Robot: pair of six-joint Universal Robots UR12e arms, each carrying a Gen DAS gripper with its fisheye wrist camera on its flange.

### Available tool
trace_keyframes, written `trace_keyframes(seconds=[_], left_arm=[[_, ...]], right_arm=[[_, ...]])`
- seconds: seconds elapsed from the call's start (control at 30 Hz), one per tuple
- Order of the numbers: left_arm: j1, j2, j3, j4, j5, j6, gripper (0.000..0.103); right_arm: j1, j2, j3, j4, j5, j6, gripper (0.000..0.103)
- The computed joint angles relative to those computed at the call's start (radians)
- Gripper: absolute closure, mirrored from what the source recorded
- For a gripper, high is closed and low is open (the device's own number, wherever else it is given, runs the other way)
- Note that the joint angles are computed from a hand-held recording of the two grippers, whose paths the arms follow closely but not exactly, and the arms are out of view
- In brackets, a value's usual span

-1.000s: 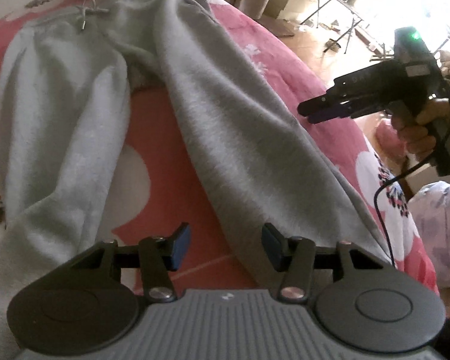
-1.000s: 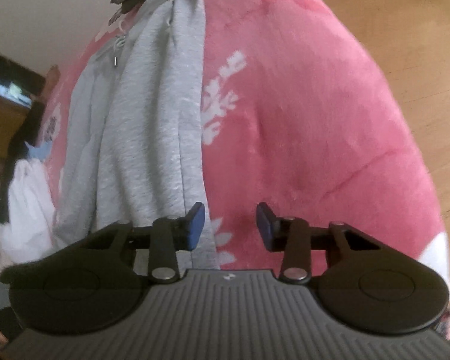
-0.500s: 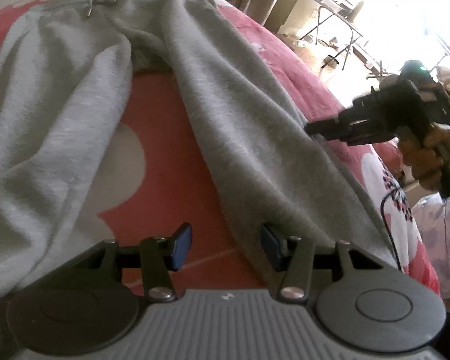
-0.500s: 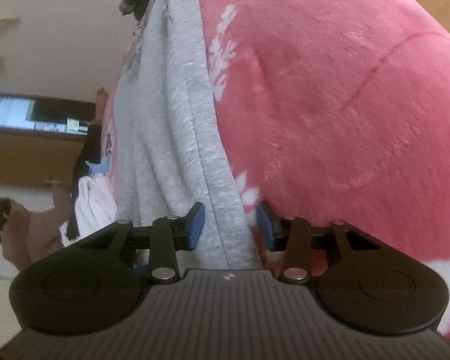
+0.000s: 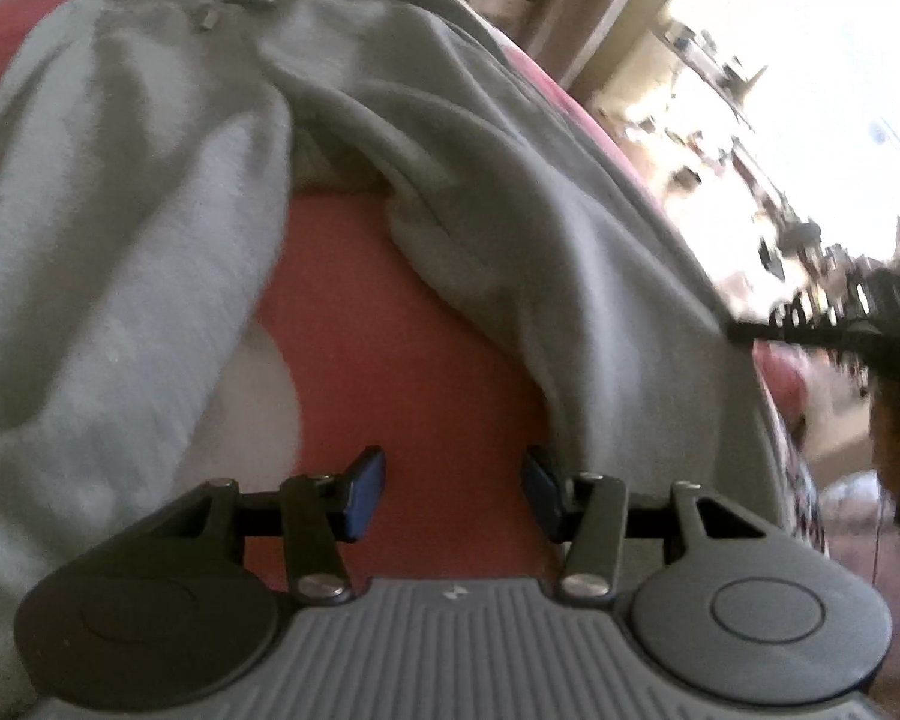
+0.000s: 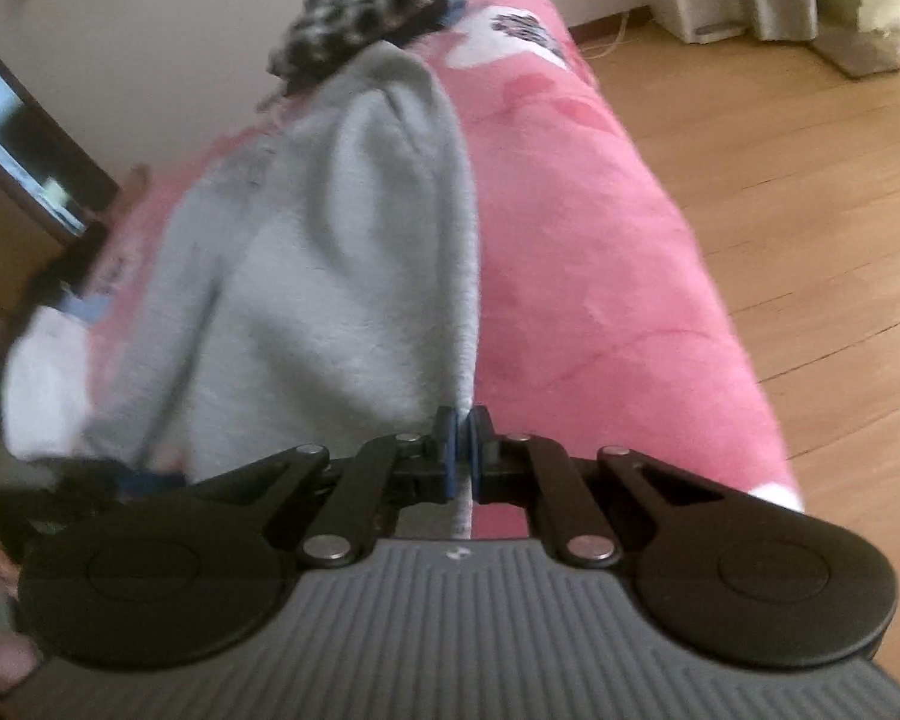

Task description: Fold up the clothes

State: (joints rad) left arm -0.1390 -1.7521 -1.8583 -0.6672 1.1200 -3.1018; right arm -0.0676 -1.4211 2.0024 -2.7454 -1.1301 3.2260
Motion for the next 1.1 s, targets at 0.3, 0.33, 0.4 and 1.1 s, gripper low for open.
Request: trace_keyframes(seconds=[0.3,0.33,0.4,1.1], left_arm=[[-0.005,-0.084,0.073,0.099,-0.006,-0.167,0.052],[-0.009,-0.092,0.08,0.115,-0.002,-0.182,0.052],[-0.019,-0.109,0.095,0.143,0.014,-0.209,0.052],[-0.043,-0.17,0.124,0.232,0.13,-0.181,0.05]], right_arm=[[-0.001,0.012,0.002,-0.049,-0.122,0.034,0.102],[-0.006,0.013,0.004,-0.061,-0.098,0.048,0.101],[-0.013,0.026,-0.011,-0.077,-0.045,0.068,0.1],[0.08,0.469,-0.608,0.062,0.004,0.073,0.086]])
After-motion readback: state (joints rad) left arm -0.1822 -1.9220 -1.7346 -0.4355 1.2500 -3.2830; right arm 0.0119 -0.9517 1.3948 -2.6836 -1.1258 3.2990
